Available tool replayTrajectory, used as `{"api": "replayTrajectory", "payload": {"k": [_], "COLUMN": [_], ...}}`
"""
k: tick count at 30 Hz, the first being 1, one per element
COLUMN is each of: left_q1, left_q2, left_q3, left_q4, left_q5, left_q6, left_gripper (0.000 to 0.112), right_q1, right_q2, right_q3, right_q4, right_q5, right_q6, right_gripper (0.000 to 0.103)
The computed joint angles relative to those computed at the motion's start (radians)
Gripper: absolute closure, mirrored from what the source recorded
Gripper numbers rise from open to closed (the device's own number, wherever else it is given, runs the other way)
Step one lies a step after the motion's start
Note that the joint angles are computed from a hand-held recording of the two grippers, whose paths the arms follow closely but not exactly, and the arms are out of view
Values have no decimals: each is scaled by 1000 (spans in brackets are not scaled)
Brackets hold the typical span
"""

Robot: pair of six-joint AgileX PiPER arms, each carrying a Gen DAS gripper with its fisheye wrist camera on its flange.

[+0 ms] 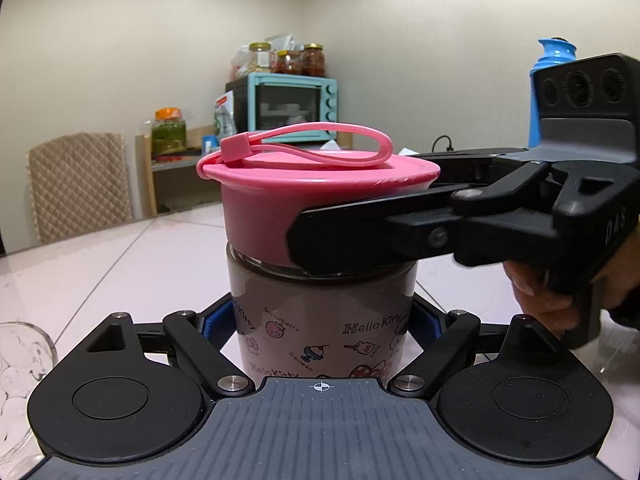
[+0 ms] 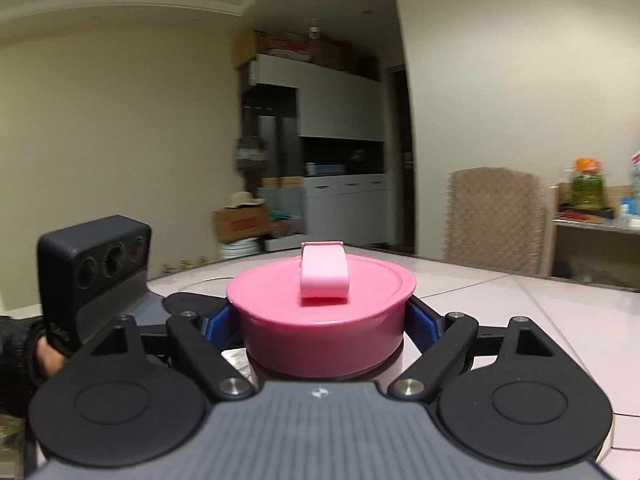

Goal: Unscrew bottle cap and pour
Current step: 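Keep twisting the lid with the left gripper while the right gripper holds the bottle, then regrip and twist the pink lid with the left gripper while the right holds the jar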

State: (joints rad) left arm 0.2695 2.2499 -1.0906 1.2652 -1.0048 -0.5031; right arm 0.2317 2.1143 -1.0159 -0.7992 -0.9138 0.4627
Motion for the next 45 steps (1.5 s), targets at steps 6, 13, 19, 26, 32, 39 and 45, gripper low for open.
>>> {"api": "replayTrajectory", "payload": {"k": [6, 13, 19, 26, 32, 39, 45], "left_q1": [-1, -2, -5, -6, -5, -6, -6], "left_q2": [-1, -3, -6, -6, -7, -9, -8], "left_q3": [2, 6, 11, 11, 16, 21, 19], "left_q4": [-2, -4, -8, -10, -12, -15, -14], "left_q5": [0, 1, 1, 1, 0, 0, 0], "left_q6": [2, 4, 7, 8, 12, 16, 15], "left_gripper": [22, 22, 22, 22, 22, 22, 22], "right_q1": [26, 121, 259, 393, 417, 450, 467], "right_q2": [-41, -124, -166, -151, -119, -84, -66], "right_q3": [22, 133, 186, 169, 150, 115, 103], "right_q4": [36, 329, 680, 1042, 1116, 1215, 1263], "right_q5": [46, 77, 108, 93, 81, 67, 58], "right_q6": [-17, -202, -406, -582, -598, -657, -679], "right_gripper": [17, 7, 6, 6, 7, 7, 9]}}
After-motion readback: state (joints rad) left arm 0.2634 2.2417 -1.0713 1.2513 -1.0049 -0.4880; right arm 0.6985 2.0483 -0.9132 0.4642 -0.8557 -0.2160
